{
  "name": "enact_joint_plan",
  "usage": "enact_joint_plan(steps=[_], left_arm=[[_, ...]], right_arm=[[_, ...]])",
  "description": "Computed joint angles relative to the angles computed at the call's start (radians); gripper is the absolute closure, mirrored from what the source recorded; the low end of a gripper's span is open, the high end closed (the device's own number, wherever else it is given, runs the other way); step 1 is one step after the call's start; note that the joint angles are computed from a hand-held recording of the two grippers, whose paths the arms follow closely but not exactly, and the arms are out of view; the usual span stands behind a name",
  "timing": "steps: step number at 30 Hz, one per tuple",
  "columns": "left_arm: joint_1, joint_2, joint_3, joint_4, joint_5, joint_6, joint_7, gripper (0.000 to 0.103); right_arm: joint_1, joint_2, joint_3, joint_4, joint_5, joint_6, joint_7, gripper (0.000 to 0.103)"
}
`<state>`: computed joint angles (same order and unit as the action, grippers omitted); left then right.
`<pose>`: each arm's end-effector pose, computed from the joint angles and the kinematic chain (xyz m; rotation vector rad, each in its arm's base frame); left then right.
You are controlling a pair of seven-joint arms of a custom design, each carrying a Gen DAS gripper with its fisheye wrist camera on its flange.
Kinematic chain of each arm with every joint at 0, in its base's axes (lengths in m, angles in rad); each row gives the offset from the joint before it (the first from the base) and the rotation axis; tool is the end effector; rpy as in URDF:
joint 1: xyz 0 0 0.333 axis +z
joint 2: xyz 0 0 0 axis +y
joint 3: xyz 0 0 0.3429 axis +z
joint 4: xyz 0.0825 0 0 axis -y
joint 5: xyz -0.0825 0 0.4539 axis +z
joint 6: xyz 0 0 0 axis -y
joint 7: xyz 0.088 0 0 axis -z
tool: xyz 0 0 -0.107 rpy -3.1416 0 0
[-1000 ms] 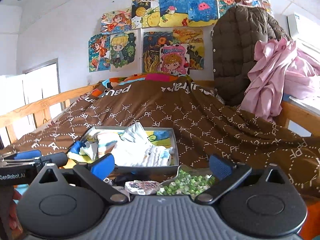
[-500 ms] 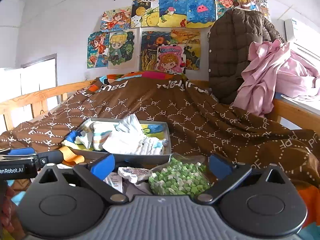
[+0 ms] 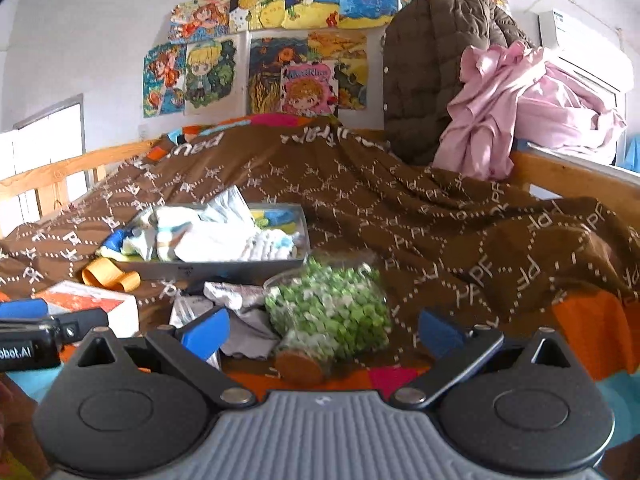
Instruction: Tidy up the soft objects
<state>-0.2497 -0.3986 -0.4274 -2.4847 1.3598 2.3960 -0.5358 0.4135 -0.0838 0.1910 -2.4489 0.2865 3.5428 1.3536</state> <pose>0.3944 -0.3107 0.4430 -1.7727 1.1214 -0.9235 0.4793 0.2907 0.4521 -1.7581 1.0501 -0.7125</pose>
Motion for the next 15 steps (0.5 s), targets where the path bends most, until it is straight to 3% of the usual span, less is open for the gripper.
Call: enact_joint_plan(steps=[6,15], left_arm=[[-0.017,0.035,-0.022,0.020,-0.063,-0.109,0.014,0.001],[-0.055,0.064,-0.017,0.034,-0.124,-0.175,0.052,0.001]], right_arm=[[-0.009,0.007,-0.005,0.009,0.010,-0.061,0.024,0.000],[-0.001,0.016,-0.046,0.006,-0.164,-0.094,0.165,0.000]])
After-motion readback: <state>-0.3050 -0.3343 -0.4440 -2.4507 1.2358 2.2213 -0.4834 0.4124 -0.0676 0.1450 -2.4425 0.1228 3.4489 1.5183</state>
